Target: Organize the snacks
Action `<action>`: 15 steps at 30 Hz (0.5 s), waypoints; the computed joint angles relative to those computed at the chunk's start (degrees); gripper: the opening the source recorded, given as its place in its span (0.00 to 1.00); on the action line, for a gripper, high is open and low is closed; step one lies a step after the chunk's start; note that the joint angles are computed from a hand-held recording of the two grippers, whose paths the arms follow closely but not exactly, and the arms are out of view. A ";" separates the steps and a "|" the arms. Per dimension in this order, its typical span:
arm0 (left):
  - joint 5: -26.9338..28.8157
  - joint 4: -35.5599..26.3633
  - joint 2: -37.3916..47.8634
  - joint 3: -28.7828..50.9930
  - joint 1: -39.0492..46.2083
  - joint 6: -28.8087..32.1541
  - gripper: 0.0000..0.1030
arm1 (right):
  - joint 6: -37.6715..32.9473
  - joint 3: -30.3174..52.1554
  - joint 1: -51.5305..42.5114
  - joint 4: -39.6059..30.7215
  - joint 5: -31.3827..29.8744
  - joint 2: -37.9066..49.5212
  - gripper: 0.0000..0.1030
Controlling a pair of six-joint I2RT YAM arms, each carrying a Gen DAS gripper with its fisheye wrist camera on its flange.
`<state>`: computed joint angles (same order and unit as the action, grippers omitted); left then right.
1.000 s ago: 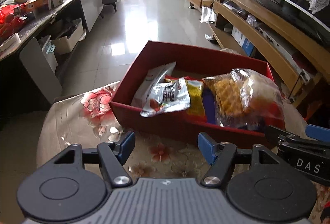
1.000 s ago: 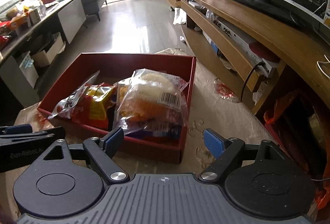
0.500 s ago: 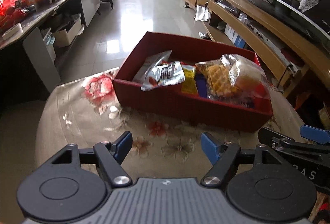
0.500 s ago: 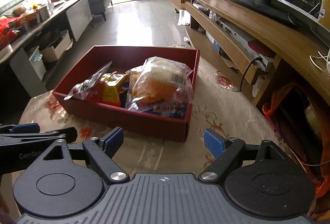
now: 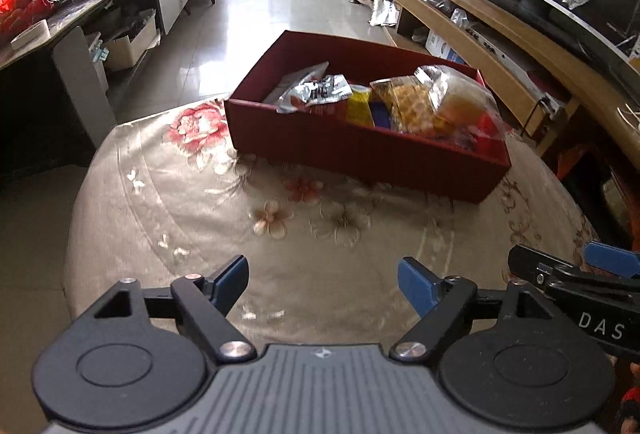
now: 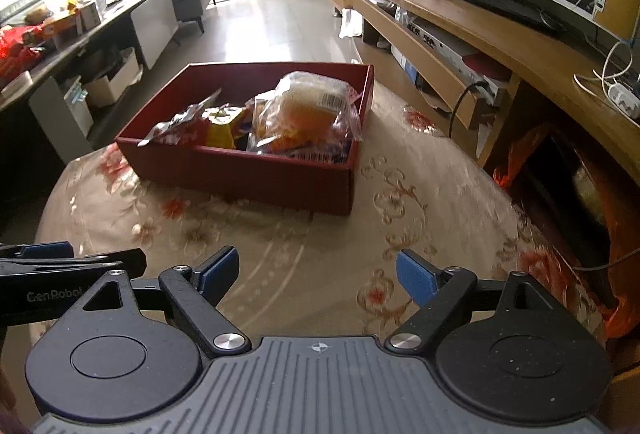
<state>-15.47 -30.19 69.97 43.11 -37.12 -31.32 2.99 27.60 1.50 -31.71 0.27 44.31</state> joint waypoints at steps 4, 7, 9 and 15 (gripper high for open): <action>-0.76 -1.06 -1.72 -1.68 -2.09 -1.17 0.83 | -0.03 -1.13 -0.27 -2.71 -0.03 -3.30 0.87; -1.36 -1.83 -2.60 -2.64 -3.52 -1.84 0.84 | 0.31 -1.87 0.15 -4.93 0.14 -6.06 0.87; -1.79 -2.39 -3.58 -3.20 -4.28 -2.41 0.85 | 0.50 -2.23 0.39 -6.58 -0.12 -8.06 0.88; -2.64 -3.94 -6.27 -4.40 -5.83 -4.00 0.86 | 1.36 -2.97 1.72 -10.43 -0.10 -12.66 0.88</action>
